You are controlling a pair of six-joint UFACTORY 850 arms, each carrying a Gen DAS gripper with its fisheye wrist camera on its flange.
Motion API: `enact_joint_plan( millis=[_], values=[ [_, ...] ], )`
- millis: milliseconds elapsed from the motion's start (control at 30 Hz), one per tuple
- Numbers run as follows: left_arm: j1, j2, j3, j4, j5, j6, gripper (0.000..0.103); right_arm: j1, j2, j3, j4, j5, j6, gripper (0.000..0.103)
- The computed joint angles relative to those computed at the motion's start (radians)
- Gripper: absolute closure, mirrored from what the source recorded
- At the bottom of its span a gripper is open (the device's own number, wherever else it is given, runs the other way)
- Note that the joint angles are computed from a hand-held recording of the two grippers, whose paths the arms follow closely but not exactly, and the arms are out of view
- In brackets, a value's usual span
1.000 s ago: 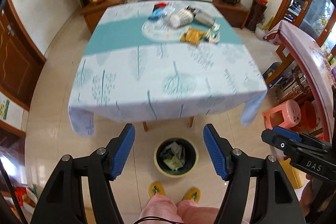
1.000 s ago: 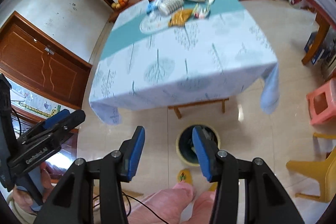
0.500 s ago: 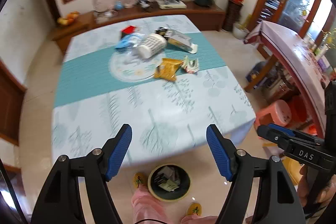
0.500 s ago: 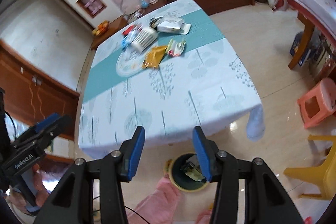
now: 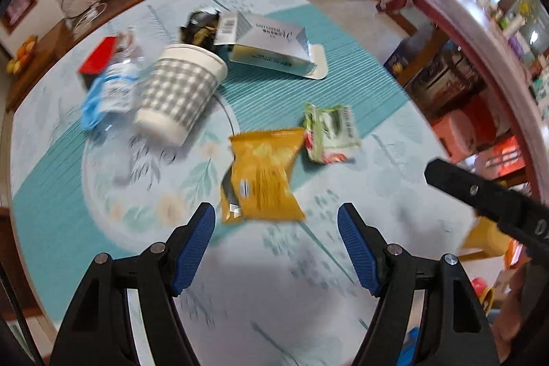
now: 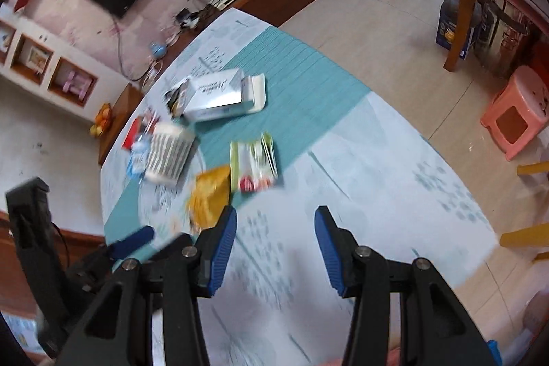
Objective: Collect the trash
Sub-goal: 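Grasp the yellow chip bag with the left gripper while the right grasps the green wet-wipes pack, then carry chip bag and wipes pack over the trash bin while opening both grippers to drop them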
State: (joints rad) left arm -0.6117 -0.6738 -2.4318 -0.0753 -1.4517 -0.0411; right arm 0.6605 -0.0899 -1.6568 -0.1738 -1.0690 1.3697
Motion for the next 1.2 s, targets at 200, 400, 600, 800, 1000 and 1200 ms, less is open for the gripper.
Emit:
enact_joint_plan(
  millis=[200,400,600,800,1000,1200],
  values=[
    [0.001,-0.13,-0.119,0.035,-0.032,0.032,0.031,-0.053,-0.078,-0.015,0.055,0.02,-0.057,0.055],
    [0.03,-0.162,-0.129,-0.022,-0.035,0.028,0.031,-0.064,-0.134,-0.047,0.069,0.02,-0.108,0.069],
    [0.064,-0.104,-0.019,-0.107,0.034,0.034,0.058,-0.051,-0.17,-0.077,0.077,-0.002,-0.151,0.098],
    [0.086,-0.017,0.101,-0.133,0.088,0.035,0.079,-0.017,-0.126,-0.041,0.032,0.031,-0.108,0.099],
    [0.094,0.089,0.21,-0.148,0.112,0.022,0.083,0.044,-0.036,0.012,-0.014,0.018,-0.04,0.099],
    [0.074,0.287,0.403,-0.15,0.135,-0.029,0.084,0.158,0.087,0.077,-0.032,0.004,0.031,0.1]
  ],
)
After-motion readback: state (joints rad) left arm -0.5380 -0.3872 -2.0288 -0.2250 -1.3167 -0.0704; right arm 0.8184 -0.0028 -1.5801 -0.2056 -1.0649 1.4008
